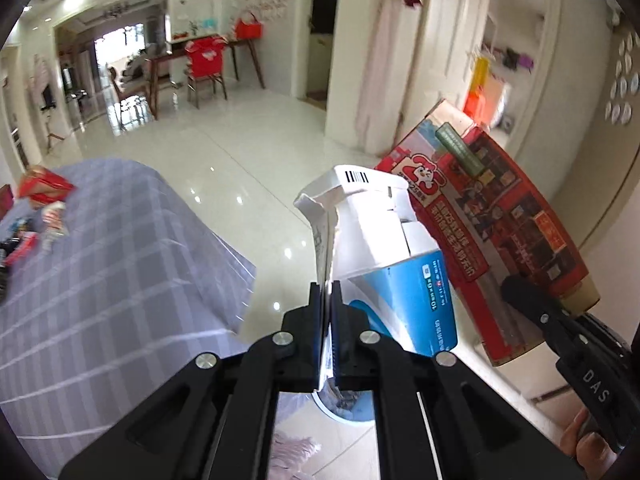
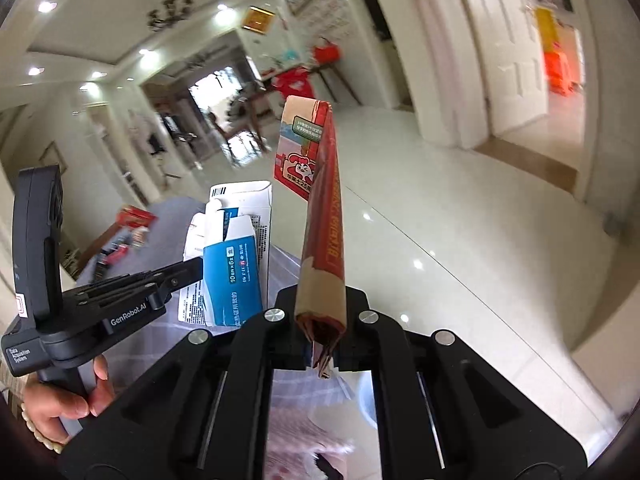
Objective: Collect trash
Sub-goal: 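Carry the snack box and carton over the blue bucket and open both tools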
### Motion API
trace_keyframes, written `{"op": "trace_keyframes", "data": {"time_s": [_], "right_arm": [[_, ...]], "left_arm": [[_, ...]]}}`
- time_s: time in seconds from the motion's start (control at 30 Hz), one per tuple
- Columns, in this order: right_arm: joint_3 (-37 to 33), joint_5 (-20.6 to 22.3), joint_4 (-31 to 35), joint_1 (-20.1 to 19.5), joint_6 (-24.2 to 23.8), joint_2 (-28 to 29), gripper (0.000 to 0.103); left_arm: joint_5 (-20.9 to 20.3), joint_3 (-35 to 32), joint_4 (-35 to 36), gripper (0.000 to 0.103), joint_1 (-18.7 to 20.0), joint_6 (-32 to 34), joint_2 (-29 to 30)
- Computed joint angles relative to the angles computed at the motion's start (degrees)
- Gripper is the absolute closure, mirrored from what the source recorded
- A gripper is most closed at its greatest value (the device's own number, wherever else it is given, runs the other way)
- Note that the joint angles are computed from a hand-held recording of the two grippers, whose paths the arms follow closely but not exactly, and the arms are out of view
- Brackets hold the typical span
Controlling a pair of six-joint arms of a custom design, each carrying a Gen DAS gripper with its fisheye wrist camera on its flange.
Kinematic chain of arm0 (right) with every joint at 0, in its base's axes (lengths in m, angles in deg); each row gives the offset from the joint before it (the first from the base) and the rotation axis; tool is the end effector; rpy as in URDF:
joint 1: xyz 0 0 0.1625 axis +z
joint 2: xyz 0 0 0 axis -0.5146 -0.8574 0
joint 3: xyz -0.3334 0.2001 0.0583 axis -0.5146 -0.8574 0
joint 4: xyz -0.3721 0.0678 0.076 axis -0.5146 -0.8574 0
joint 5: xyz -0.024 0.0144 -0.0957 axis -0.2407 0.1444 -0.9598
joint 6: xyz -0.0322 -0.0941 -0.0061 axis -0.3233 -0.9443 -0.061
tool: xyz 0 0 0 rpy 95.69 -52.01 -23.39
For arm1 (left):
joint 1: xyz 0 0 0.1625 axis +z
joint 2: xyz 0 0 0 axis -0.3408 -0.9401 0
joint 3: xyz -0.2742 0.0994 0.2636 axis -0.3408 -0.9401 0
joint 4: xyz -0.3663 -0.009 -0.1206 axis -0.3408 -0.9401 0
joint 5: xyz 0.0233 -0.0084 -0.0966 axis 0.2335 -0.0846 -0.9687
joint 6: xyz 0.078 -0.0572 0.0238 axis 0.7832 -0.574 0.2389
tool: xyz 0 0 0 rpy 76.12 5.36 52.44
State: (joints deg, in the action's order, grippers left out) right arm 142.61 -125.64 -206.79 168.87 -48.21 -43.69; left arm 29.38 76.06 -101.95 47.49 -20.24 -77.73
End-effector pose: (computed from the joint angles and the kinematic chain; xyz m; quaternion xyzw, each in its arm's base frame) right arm 0.3222 -0.2116 0.1129 0.0949 -0.8756 0.4403 0.1745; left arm -0.1253 -0.2955 0.3214 0.2622 0.8852 -0.2727 0.2709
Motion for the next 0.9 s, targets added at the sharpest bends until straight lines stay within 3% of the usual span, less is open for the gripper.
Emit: {"op": "trace_keyframes", "data": {"time_s": [0.1, 0.17, 0.23, 0.27, 0.3, 0.43, 0.63, 0.9], "right_arm": [[3.28, 0.76, -2.91, -2.1, 0.95, 0.35, 0.096], [5.23, 2.14, -6.9, -3.99, 0.73, 1.61, 0.089], [6.19, 3.22, -10.25, -6.51, 0.94, 3.6, 0.07], [6.39, 3.36, -10.56, -8.25, 0.97, 3.82, 0.038], [4.86, 2.89, -9.21, -9.24, 2.14, 4.91, 0.027], [6.23, 5.26, -10.07, -13.11, 5.23, 7.24, 0.027], [7.37, 3.23, -12.19, -12.33, 5.57, 7.51, 0.027], [8.23, -0.31, -15.5, -9.81, 6.57, 8.14, 0.027]], "left_arm": [[-0.74, 2.13, -3.81, 0.099, 1.28, 0.94, 3.32], [-1.03, 3.0, -5.49, 0.099, 1.97, 1.12, 5.16], [-0.97, 3.73, -7.25, 0.099, 2.87, 1.39, 7.4], [-0.9, 3.92, -7.95, 0.099, 3.36, 1.82, 8.08], [-1.03, 3.85, -8.55, 0.099, 4.0, 2.28, 8.76], [-2.06, 4.27, -9.94, 0.099, 5.85, 3.71, 10.59], [-3.34, 5.14, -13.69, 0.099, 8.33, 6.21, 13.85], [-4.84, 5.79, -13.68, 0.098, 7.2, 6.12, 14.99]]}}
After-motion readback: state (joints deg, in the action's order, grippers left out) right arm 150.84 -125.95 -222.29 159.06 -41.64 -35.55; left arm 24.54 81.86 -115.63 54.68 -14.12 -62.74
